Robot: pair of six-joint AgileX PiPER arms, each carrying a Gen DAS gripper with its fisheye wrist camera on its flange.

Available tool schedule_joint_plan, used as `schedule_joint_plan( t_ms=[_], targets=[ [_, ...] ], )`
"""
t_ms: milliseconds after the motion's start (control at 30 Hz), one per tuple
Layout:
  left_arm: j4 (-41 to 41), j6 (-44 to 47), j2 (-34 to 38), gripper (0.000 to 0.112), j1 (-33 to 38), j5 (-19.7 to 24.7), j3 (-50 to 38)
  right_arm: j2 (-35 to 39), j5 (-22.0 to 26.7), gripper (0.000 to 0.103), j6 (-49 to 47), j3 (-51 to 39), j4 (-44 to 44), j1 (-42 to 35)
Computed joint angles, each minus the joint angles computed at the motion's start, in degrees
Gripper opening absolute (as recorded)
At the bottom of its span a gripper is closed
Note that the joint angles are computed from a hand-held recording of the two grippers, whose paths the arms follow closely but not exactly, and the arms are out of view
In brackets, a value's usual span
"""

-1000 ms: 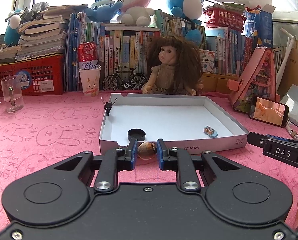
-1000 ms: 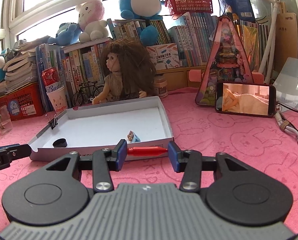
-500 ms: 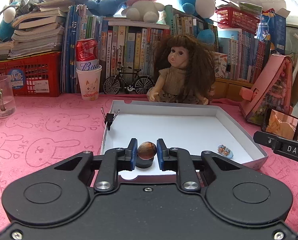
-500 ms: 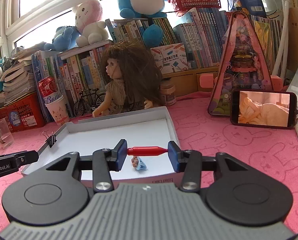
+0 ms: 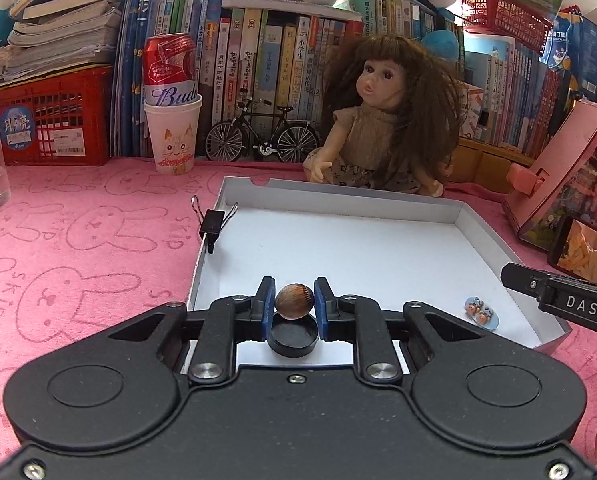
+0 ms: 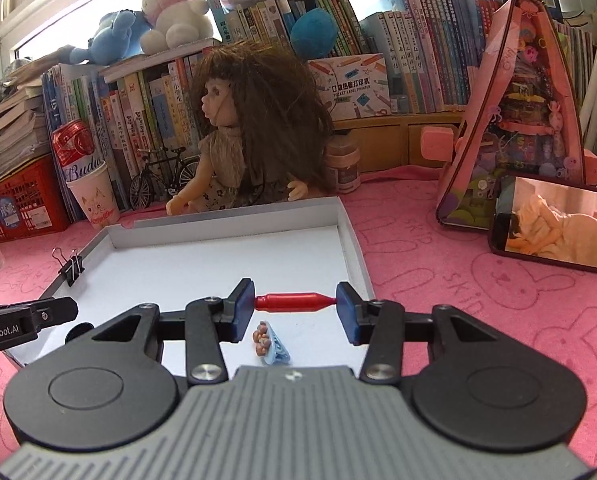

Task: Organize rigid objects
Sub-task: 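Carry walnut and marker to the tray, lowering the walnut onto the black lid, then open the left tool over the lid while the right tool releases the marker in the tray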

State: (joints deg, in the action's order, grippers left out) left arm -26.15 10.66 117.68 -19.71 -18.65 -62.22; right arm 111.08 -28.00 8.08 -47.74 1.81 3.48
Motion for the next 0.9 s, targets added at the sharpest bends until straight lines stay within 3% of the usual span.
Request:
schedule_joint_plan(
  t_ms=[167, 367, 433, 500, 633, 900],
  targets=[
    [-4.05, 4.51, 1.09, 0.019, -0.55, 1.93, -1.98, 1.28, 3.4, 0.05, -0.33, -2.3, 0.99, 0.44],
    [-4.01, 4.3, 1.63, 0.02, -0.69, 2.95, -2.7, 1.39, 3.64, 0.054, 1.4, -2.42, -0.45, 0.21],
    [-4.68, 4.89, 1.45, 0.026, -0.85, 2.78, -2.53, 1.25, 3.56, 0.055, 2.34, -2.28, -1.33, 0.08],
    [-3.09, 3.15, 1.07, 0.041, -0.79, 2.67, -2.13, 0.92, 3.32, 0.064, 3.56, -1.95, -2.4, -0.08],
    [0.54, -0.57, -0.53, 0.046, -0.83, 2.03, -0.36, -0.12, 2.81, 0.072, 5.08, -0.88, -3.58, -0.18],
    [5.07, -3.97, -5.08, 0.068, -2.1, -0.8, 5.89, -3.72, 0.15, 0.085, 7.28, 3.63, -7.64, -0.83]
  ],
)
